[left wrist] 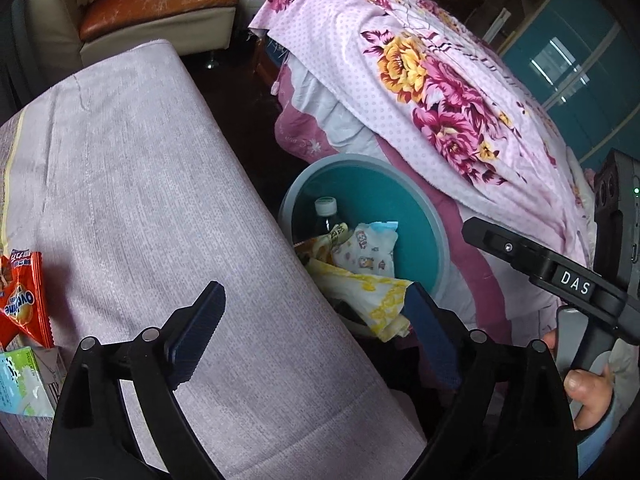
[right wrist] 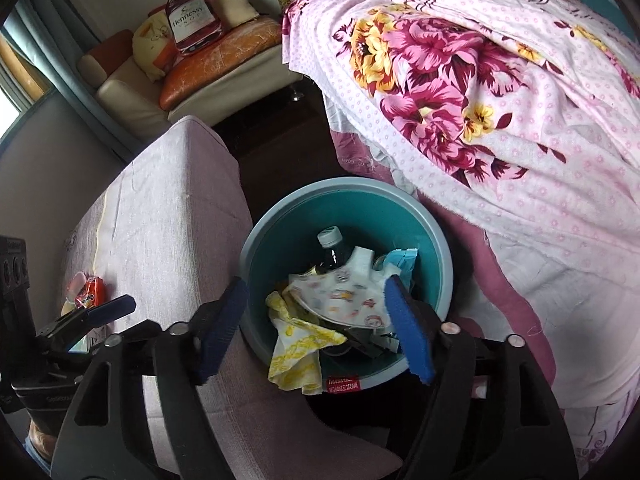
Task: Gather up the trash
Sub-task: 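Move both tools back toward the milk carton and orange snack pack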
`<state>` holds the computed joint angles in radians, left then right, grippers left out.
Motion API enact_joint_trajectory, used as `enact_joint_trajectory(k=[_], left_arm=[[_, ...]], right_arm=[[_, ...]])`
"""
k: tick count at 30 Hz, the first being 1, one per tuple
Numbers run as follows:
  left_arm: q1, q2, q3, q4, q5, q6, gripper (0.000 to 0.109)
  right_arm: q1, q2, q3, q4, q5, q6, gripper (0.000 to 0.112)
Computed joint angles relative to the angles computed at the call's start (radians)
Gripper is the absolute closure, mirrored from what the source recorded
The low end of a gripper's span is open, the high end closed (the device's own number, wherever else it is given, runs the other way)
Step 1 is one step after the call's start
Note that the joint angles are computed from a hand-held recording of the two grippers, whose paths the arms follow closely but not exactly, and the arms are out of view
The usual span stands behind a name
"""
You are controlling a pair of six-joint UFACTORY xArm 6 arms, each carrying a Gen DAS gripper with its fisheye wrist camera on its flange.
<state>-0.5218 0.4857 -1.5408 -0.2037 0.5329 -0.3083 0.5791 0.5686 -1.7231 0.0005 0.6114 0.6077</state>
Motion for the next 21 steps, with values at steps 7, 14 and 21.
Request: enact_joint_trajectory(k=[7,14,21], left_arm=[[0.012,-0.080,0.113,-0.017,-0.046,0.001,0.017],[0.024,-0.175,0.237,-0.014,-0.096,-0.006,0.017],[0.044,-0.273,0.359,-0.025,-0.143,0.007,0.016]], right_arm=[[0.016,0.007,-0.031,0.005,0.053,0.006,0.035],[0.049,0.018,-0.070,-0.006,0.094,0.017,0.034],[0.092,0.044,-0.146,-0.027,0.146,0.012,0.034]])
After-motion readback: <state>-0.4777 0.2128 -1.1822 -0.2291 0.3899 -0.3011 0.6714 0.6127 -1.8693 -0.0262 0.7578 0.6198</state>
